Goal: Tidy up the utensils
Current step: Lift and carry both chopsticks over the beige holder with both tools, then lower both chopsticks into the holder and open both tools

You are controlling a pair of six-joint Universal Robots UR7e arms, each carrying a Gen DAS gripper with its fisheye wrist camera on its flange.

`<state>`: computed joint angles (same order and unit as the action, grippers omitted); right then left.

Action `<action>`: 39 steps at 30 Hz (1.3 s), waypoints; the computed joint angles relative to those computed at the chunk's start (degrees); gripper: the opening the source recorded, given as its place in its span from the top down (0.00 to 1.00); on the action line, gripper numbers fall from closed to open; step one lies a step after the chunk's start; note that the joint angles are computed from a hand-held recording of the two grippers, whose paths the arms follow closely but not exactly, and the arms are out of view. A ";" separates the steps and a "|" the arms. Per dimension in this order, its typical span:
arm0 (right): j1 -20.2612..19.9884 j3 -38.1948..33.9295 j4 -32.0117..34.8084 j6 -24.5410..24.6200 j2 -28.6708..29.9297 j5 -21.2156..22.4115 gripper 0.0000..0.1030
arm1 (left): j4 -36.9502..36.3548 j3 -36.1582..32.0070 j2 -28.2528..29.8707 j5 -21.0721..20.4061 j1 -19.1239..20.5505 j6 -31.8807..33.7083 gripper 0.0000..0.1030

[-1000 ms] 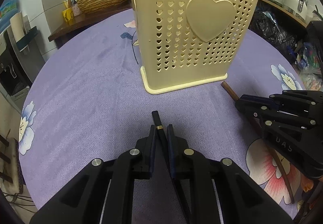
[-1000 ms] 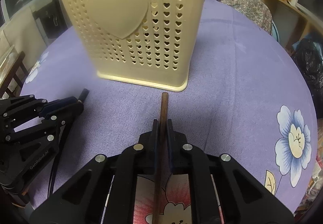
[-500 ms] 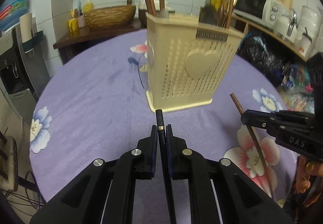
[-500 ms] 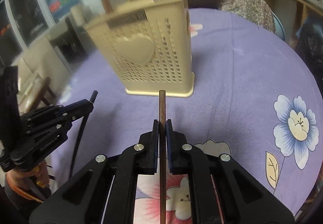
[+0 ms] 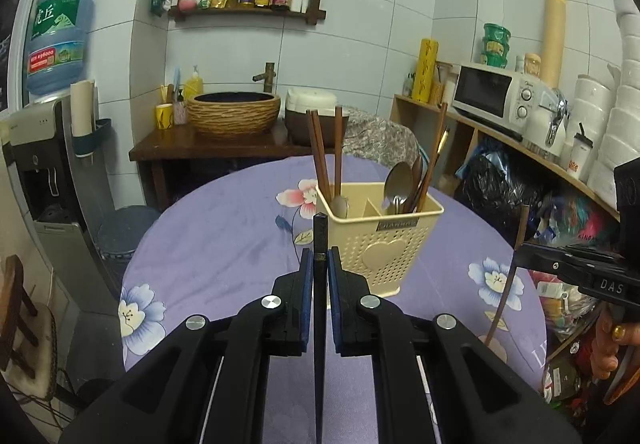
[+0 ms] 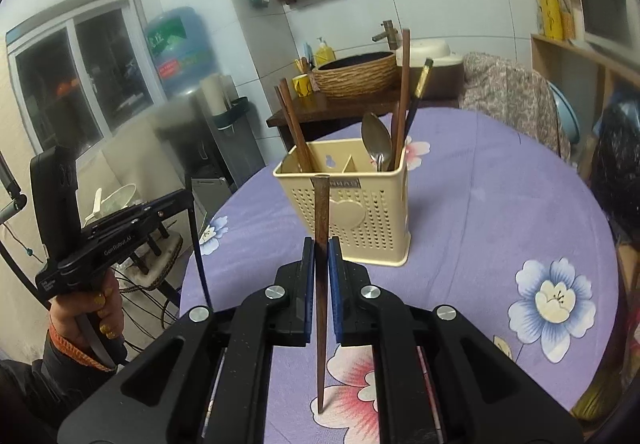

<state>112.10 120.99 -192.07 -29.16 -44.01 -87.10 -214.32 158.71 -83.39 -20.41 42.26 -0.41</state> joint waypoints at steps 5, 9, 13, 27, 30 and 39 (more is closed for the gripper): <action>0.82 -0.48 -0.23 -0.27 -0.37 -0.09 0.92 | 1.31 -0.37 -1.53 -0.45 -0.74 0.58 0.92; 1.51 -1.16 -0.51 -0.24 -0.04 -0.37 0.92 | 2.04 -0.44 -2.40 -0.90 -0.97 1.06 0.92; 2.13 -1.95 -0.58 -0.53 0.40 -0.99 0.92 | 1.43 -0.68 -1.86 -0.83 -0.98 1.59 0.92; 4.50 -5.60 1.05 0.66 -1.84 0.20 0.92 | 10.72 -5.03 -10.84 -2.88 -3.30 3.68 0.92; 6.13 -8.95 0.06 1.72 -2.17 -0.09 0.92 | 3.43 -9.54 -8.77 -1.61 -5.70 12.78 0.92; 7.90 -18.98 -5.85 6.46 2.61 -4.48 0.92 | -17.87 -24.21 4.20 -5.67 -1.14 33.14 0.92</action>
<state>120.00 102.01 -197.92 -22.71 -41.40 -91.58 -232.19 134.51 -79.19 -26.08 41.12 32.73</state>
